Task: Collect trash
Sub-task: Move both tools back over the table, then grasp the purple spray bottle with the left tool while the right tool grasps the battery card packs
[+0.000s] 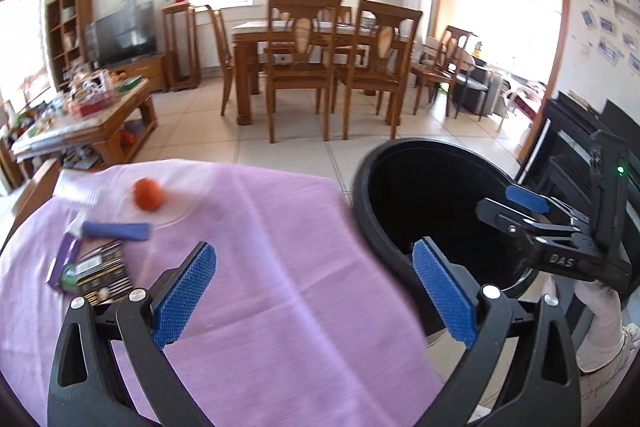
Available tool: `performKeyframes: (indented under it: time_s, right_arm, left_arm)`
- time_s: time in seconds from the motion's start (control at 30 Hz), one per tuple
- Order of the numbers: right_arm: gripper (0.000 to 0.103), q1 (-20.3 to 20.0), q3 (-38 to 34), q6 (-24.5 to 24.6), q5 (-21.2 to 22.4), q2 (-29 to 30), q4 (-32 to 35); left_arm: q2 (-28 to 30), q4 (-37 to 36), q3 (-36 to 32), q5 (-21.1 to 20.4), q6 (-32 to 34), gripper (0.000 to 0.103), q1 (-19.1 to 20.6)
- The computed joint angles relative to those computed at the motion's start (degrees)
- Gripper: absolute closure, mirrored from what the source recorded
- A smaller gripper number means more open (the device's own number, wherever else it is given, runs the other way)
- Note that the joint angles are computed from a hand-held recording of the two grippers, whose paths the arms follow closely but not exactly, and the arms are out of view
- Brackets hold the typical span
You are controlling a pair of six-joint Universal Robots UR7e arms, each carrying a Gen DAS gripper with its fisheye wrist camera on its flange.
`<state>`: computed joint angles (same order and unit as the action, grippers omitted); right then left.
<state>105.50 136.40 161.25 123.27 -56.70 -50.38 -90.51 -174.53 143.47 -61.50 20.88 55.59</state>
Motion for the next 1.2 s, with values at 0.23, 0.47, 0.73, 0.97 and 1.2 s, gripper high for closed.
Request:
performKeyframes:
  time_s: [0.23, 0.47, 0.73, 0.97, 1.2]
  right_arm:
    - [0.005, 6.8, -9.7, 0.9, 0.6, 7.2, 8.2]
    - [0.005, 11.2, -22.5, 2.9, -3.2, 15.7, 20.7]
    - [0.005, 14.9, -42.2, 4.8, -6.0, 28.0, 41.8]
    - [0.005, 15.8, -55.0, 4.5, -6.1, 35.7, 53.8]
    - [0.005, 15.2, -64.7, 5.8, -7.5, 40.8, 62.3]
  left_arm:
    - [-3.4, 2.5, -4.6, -1.3, 2.8, 0.005, 8.2]
    - [-3.8, 4.6, -10.6, -2.7, 6.5, 0.005, 16.7]
    - [0.3, 11.2, -20.3, -4.9, 8.5, 0.005, 23.4]
    - [6.0, 11.7, -26.2, -3.3, 10.4, 0.005, 25.6]
    - [8.7, 15.0, -28.9, -2.0, 12.3, 0.029, 26.7]
